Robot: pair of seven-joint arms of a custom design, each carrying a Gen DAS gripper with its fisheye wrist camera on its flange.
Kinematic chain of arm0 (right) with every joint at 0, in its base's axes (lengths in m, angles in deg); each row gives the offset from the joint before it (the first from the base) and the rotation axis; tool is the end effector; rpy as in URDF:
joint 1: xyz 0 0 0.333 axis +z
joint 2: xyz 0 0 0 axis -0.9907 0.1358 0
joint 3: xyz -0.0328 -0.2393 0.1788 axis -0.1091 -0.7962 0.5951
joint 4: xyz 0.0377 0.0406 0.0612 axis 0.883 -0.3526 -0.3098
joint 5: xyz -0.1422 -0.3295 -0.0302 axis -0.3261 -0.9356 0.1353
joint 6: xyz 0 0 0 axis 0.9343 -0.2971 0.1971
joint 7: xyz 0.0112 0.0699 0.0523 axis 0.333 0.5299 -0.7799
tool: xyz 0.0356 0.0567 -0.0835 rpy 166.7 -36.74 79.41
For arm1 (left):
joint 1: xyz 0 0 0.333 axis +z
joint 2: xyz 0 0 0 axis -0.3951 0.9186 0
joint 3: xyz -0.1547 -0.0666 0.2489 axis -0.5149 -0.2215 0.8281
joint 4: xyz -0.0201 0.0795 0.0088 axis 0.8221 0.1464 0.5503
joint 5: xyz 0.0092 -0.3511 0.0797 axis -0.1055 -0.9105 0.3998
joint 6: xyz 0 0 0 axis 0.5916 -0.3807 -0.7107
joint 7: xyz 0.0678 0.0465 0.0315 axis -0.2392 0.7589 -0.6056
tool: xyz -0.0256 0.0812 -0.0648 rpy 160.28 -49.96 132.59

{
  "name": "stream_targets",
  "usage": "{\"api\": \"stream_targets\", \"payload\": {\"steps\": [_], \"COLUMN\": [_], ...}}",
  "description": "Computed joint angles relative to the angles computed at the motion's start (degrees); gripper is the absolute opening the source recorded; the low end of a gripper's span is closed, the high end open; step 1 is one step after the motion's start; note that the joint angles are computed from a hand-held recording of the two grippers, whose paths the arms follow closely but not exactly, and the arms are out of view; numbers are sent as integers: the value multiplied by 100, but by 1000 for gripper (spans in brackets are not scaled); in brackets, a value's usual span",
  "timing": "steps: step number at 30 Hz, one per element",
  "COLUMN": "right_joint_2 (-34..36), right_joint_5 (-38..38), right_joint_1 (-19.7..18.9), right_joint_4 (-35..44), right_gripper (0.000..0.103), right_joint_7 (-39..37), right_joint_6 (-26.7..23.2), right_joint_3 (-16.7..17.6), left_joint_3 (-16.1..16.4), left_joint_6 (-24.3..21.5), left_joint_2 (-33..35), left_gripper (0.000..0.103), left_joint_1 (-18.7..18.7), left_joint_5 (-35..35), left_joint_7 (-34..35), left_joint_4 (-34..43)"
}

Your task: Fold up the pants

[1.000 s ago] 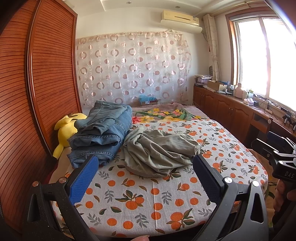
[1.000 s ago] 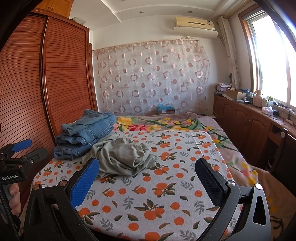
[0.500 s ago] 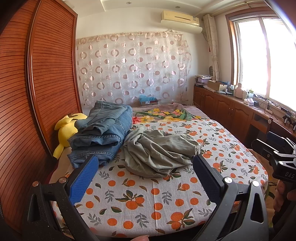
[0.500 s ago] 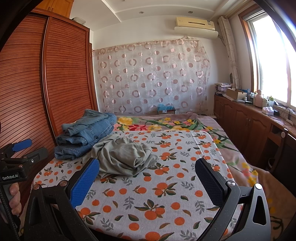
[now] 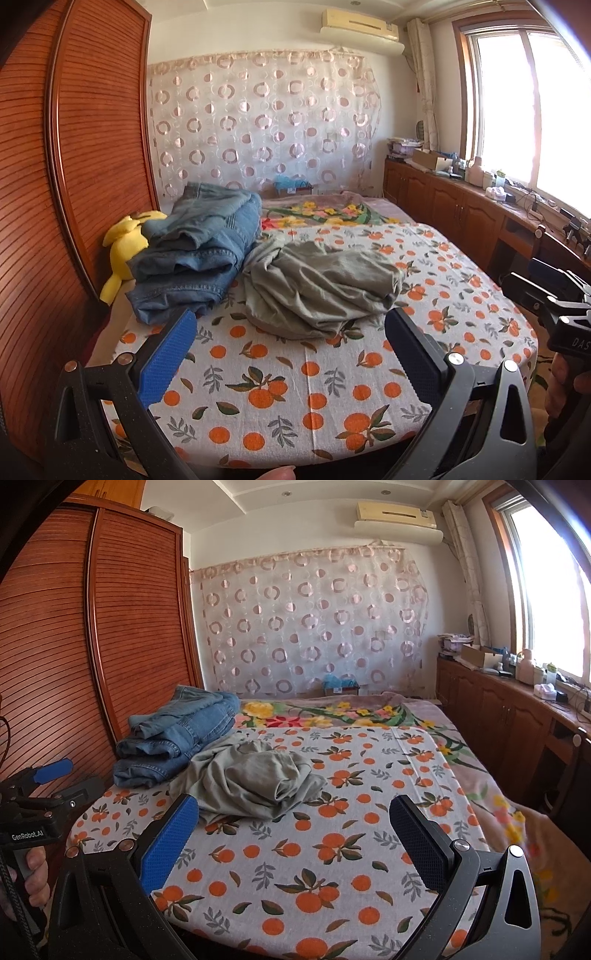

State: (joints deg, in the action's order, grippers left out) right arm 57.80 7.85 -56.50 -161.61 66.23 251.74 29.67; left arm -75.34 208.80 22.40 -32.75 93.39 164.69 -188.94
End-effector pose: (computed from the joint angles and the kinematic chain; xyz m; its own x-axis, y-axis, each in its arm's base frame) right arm 0.4805 0.2148 0.4658 0.2295 -0.9691 -0.0902 -0.3941 -0.0078 -0.9191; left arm 0.4913 -0.0572 0.5454 -0.1185 -0.9929 -0.0024 -0.4843 0.0599 -0.8729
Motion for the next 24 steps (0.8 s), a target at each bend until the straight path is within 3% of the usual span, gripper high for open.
{"api": "stream_targets", "payload": {"steps": [2, 7, 9, 13, 16, 21, 24], "right_joint_2": [60, 250, 326, 554, 761, 1192, 1452], "right_joint_5": [-489, -768, -727, -1454, -2174, -2504, -2435], "right_joint_1": [-161, -234, -164, -541, -1138, -1182, -1718], "right_joint_4": [34, 290, 432, 724, 955, 1569, 1974], "right_gripper": [103, 102, 99, 93, 83, 67, 63], "right_joint_7": [356, 441, 302, 732, 1158, 1025, 625], "right_joint_6": [-244, -606, -687, -1000, -1263, -1814, -2190], "right_joint_3": [5, -80, -178, 31, 494, 474, 1104], "left_joint_3": [303, 1155, 1227, 1261, 1369, 1192, 1022], "left_joint_6": [-57, -156, -183, -219, -294, -425, -531], "left_joint_2": [117, 331, 439, 612, 758, 1011, 1157], "left_gripper": [102, 102, 102, 102, 102, 102, 102], "left_joint_1": [-293, -1180, -1226, -1247, -1378, -1171, -975], "left_joint_5": [-203, -1311, -1614, -2228, -2924, -3504, -3842], "left_joint_7": [212, 1238, 1497, 2048, 2689, 3242, 3576], "left_joint_4": [38, 124, 184, 291, 423, 629, 763]}}
